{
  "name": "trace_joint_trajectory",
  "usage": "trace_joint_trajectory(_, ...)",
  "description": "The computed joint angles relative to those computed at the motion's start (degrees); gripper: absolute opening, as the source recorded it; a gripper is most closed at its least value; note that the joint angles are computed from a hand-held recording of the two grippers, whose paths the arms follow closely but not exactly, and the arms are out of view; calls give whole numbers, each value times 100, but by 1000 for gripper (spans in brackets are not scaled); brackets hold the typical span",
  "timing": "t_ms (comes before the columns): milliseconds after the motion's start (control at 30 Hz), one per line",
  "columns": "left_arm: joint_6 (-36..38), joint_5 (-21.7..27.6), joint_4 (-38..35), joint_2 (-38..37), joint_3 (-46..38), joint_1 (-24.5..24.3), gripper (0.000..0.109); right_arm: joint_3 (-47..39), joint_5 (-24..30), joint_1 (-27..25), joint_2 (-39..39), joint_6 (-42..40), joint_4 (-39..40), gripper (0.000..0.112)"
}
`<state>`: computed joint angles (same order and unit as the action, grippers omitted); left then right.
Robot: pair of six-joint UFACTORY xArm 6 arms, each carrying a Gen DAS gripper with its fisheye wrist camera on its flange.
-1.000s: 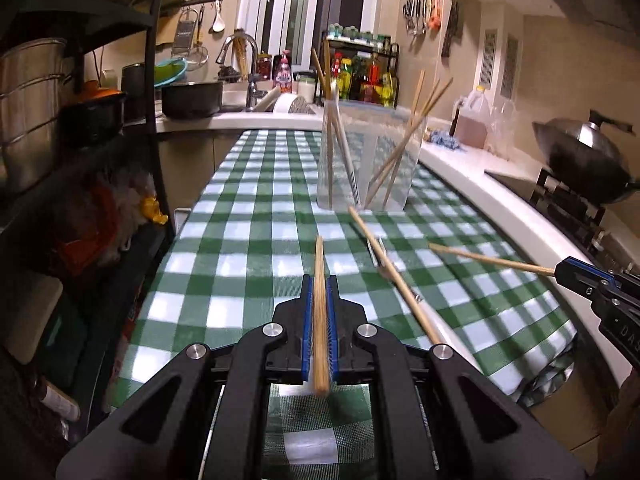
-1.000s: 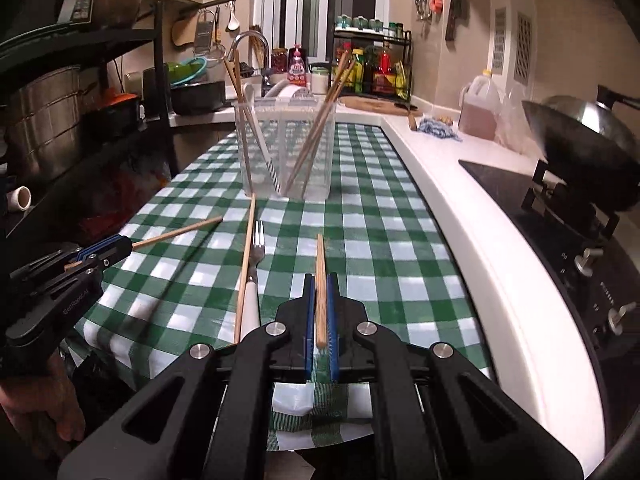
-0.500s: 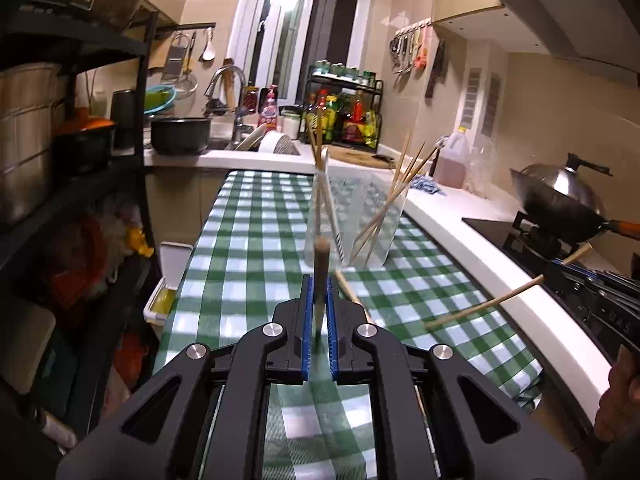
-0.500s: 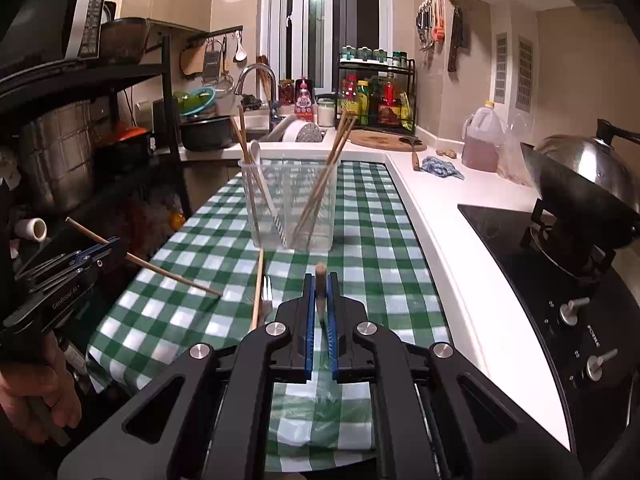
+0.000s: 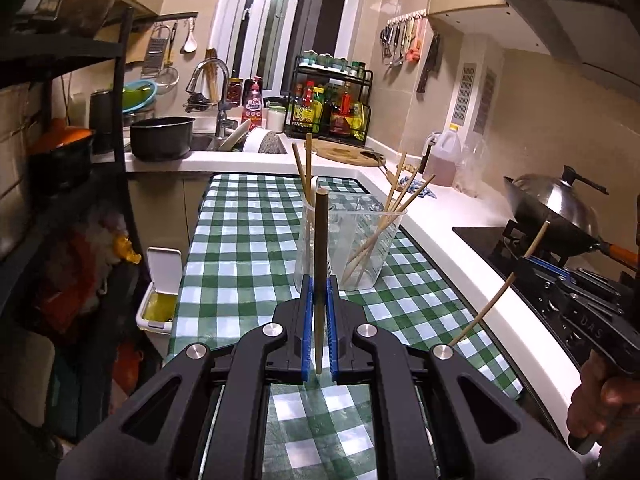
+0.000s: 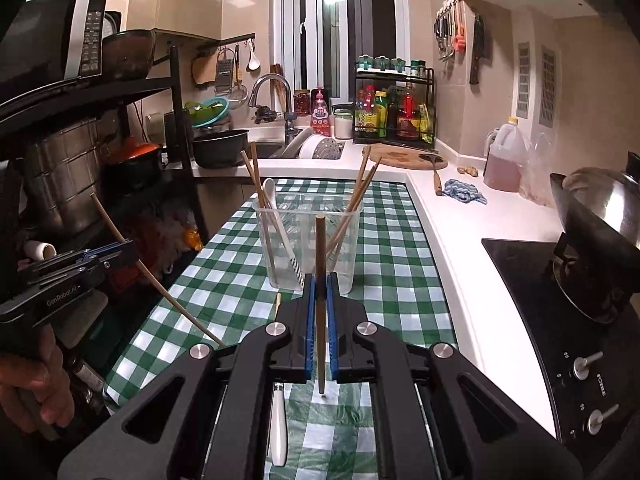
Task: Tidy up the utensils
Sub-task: 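Lower both upright chopsticks into the clear plastic container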
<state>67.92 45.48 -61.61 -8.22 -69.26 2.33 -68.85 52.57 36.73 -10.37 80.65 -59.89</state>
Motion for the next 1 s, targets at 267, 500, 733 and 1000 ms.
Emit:
trace_joint_trajectory(267,-845,122,722,528,-941,-66,6,-387,-163,-272,141,-313,40,6)
trace_joint_trajectory(500,-1481,404,1162,1106,-2024,-92,6,-1050,-298,-561,344,-747,83,6)
trace_joint_trajectory(733,-1883,951,1192,1829,-3380,-58,6,-2095,-520,-882,830,-1309,135,6)
trace_joint_trajectory(1000,-2264,1240,807,2722,-5039,-161,6,-3539,-688,-1193,1748,-1996,231,6)
